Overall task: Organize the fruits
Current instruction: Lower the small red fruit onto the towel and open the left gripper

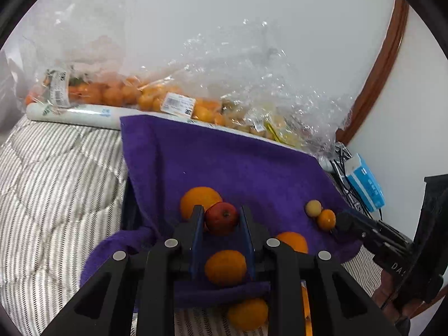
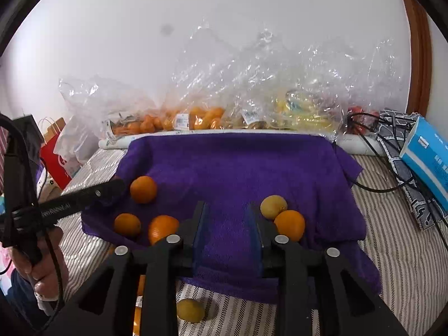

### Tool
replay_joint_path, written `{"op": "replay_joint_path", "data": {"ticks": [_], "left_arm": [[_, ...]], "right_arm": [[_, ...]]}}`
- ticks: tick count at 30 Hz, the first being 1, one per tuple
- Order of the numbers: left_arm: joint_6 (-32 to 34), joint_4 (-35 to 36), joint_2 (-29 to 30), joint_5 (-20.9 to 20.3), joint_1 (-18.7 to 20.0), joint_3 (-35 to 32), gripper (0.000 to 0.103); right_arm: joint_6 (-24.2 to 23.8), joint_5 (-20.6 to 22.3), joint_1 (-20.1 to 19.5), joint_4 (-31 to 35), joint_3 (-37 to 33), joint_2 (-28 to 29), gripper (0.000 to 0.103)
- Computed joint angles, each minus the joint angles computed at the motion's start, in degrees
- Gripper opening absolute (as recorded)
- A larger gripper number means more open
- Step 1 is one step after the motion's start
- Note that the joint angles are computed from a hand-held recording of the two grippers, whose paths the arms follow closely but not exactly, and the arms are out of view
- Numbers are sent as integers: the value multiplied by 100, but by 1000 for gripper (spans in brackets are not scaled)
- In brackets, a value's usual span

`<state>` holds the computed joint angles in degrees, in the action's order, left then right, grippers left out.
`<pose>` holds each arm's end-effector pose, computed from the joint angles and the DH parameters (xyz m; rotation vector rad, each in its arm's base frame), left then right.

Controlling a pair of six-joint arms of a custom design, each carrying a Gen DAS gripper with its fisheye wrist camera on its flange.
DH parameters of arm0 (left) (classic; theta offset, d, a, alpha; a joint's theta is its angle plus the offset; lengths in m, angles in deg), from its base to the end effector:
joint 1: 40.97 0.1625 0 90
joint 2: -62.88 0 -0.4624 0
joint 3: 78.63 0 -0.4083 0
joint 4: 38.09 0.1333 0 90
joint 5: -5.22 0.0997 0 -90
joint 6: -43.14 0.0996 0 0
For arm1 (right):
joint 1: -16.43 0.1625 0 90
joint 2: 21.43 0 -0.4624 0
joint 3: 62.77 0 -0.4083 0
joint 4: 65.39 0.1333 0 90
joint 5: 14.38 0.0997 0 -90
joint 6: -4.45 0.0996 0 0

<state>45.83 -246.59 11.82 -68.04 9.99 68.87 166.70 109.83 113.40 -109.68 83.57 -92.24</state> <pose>-0.1092 -0.3918 0.0655 0.9585 2.7491 -0.6725 0.1098 -0.2613 0.0759 0.0991 -2.2424 1.1757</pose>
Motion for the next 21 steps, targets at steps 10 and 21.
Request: {"op": "replay_joint_path", "data": {"ticks": [10,21], "left_arm": [[-68,-129,123,95,8,-31,37],[-75,-876,93,328,-228,190,42]], "right_arm": [[88,-45,-4,152,-23,-2,34],[-312,-70,253,-515,160,110,55]]}}
